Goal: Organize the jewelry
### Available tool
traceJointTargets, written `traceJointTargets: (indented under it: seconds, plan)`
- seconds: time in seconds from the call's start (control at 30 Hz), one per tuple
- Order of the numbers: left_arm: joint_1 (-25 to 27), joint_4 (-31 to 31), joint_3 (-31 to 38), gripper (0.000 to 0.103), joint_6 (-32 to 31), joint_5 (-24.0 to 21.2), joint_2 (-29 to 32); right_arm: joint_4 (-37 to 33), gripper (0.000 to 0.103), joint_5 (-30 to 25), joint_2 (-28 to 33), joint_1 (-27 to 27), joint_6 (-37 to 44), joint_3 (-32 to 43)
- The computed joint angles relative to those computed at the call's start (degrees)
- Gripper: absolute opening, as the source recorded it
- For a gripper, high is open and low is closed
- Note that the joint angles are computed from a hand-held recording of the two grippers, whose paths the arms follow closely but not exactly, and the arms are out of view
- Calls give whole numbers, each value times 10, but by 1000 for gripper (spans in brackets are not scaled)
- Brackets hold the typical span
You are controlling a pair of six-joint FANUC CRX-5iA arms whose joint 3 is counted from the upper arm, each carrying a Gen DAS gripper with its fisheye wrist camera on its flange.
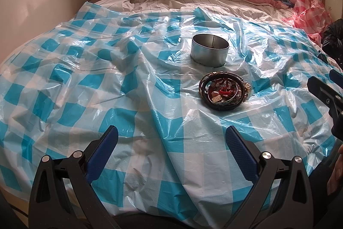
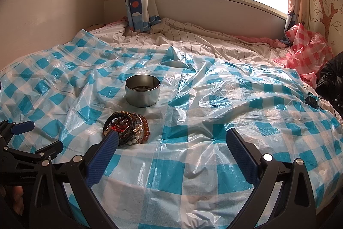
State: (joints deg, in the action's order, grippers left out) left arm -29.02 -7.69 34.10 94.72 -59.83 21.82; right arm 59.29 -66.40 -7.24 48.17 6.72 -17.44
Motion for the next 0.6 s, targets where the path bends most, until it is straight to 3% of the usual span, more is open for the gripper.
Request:
traceJointTargets:
  seconds: [0.2, 0.5, 0.6]
  plan:
    - [-4, 2, 11, 97, -6, -9, 9, -7, 96, -1, 2, 0, 8, 3]
    - [-6, 28, 85, 97, -21, -25, 70, -29, 96, 60, 21, -24, 53, 14]
    - [-12, 29, 131, 97, -34, -37, 107, -34, 84, 60, 36, -34, 57, 29]
